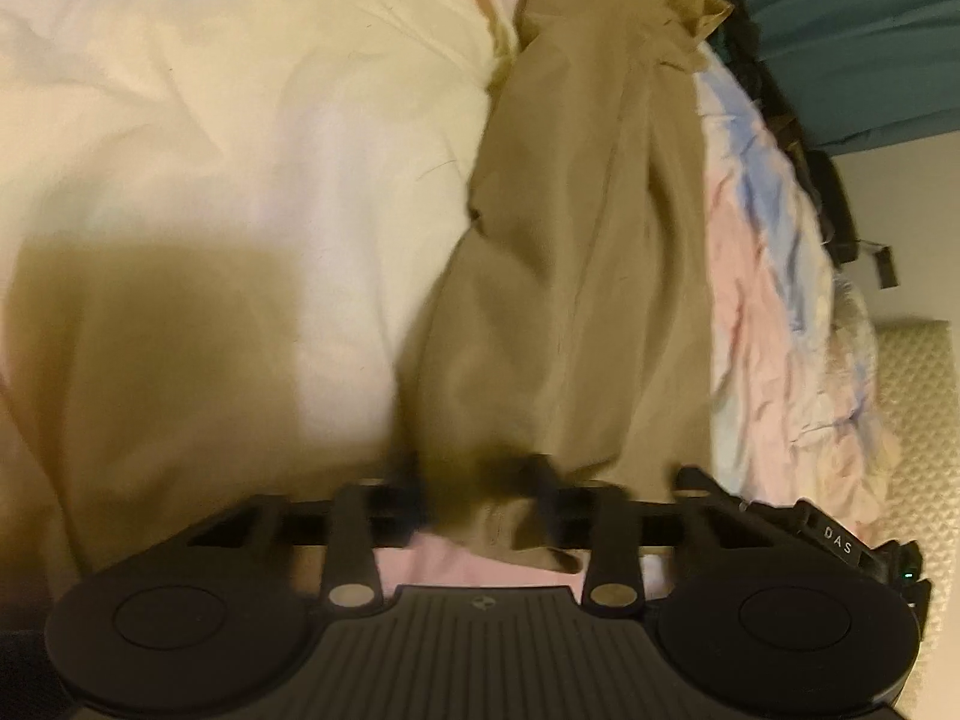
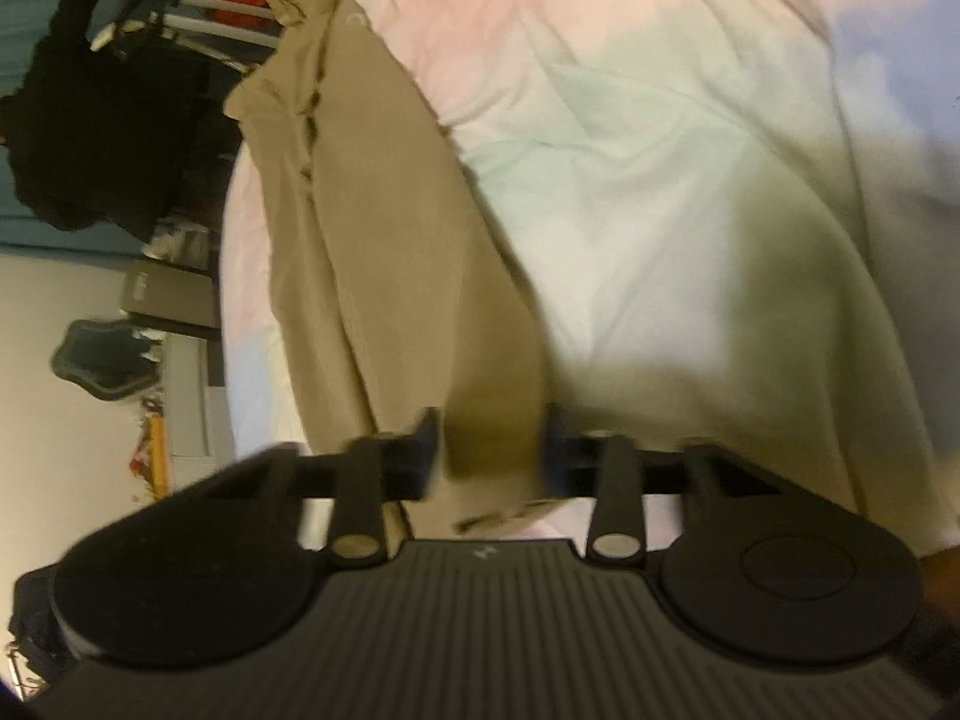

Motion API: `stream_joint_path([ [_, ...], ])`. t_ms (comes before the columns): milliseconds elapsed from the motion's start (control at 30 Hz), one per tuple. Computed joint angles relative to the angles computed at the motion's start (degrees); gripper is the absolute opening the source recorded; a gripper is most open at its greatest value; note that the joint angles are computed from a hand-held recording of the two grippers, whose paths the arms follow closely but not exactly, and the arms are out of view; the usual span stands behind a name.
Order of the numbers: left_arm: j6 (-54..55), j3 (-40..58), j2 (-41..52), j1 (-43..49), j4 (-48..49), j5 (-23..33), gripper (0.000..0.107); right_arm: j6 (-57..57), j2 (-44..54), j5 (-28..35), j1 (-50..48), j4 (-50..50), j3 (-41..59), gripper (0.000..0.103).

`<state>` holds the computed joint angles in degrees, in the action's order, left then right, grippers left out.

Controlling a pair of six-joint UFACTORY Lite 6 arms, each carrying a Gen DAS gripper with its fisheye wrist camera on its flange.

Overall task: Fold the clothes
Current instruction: 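Lift the hem with the left gripper and fold it toward the collar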

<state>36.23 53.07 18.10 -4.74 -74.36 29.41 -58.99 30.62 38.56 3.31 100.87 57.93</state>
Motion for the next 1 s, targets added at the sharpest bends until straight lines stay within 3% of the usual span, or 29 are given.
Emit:
stream_joint_path([
  [67,1.8,-1.0,-1.2,1.4,-2.5,1.9,0.011,-0.8,-1.7,1.4,-0.5,0.0,-0.9,0.012],
  [200,4.8,-3.3,-7.5,3.9,-6.5,5.4,0.009,-1.7,-8.3,3.4,-1.7,0.7,-3.0,0.01],
  [467,1.7,-10.3,-31.3,10.5,-11.7,10.3,0.008,3.8,-25.5,4.6,-5.2,-5.3,-2.9,0.009],
  [733,-8.4,-28.3,-58.0,17.6,-3.5,18.2,0.005,0.7,-42.3,10.1,-10.9,-5.8,-22.2,0.009],
  [867,-2.4,-28.9,-52.7,16.3,-9.2,15.4,0.005,-0.6,-40.3,11.3,-12.3,-3.1,-25.3,0.009],
  [1000,4.4,-19.7,-37.9,12.5,-16.3,10.7,0.005,-2.7,-30.5,7.1,-8.5,2.0,-15.4,0.009],
])
